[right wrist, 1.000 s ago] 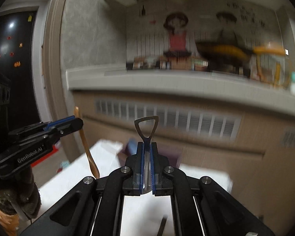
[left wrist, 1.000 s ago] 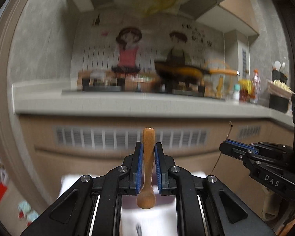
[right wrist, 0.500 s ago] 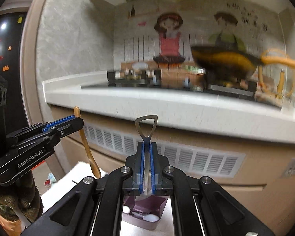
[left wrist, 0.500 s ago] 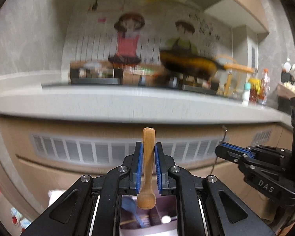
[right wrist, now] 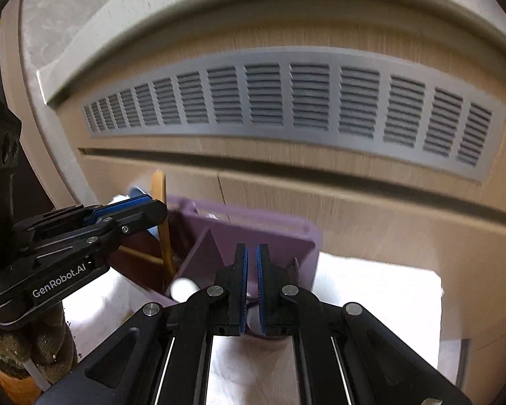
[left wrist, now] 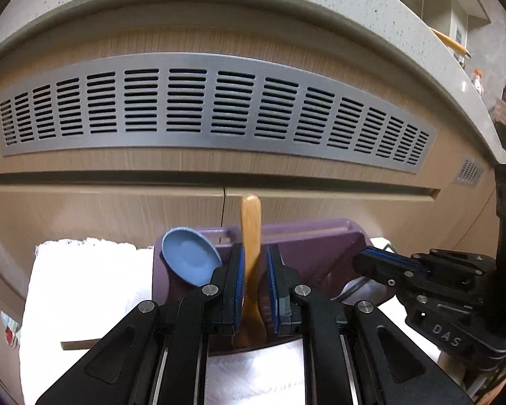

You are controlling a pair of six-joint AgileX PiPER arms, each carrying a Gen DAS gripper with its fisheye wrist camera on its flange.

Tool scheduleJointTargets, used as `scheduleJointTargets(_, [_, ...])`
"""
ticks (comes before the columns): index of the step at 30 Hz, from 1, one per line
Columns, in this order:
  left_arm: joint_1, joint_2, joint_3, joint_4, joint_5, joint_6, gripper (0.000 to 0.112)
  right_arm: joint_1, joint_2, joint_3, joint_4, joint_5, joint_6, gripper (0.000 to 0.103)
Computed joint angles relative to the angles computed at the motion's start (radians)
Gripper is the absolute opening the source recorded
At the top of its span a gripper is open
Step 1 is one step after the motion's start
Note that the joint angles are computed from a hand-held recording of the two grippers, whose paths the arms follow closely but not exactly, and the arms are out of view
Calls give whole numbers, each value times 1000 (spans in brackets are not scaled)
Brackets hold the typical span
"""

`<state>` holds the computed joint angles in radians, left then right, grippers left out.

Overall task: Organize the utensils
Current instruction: 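Carry wooden spoon and shovel-handled spoon over the purple caddy while both grippers release, then move both grippers back and lower the left gripper over the large dark spoon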

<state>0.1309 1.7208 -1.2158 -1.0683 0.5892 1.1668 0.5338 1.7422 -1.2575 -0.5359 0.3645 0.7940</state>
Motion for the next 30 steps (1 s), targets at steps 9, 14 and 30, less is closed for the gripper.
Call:
scheduleJointTargets(9, [124, -203, 156, -103, 44, 113, 57, 111, -172, 181, -412, 110, 400, 39])
scheduleJointTargets(14, [251, -305, 252, -76, 119, 144, 69, 189, -292, 305, -486, 206, 493, 59])
scheduleJointTargets(30, [900, -519, 649, 193, 525, 618, 77, 665, -293, 468, -606, 578, 831, 99])
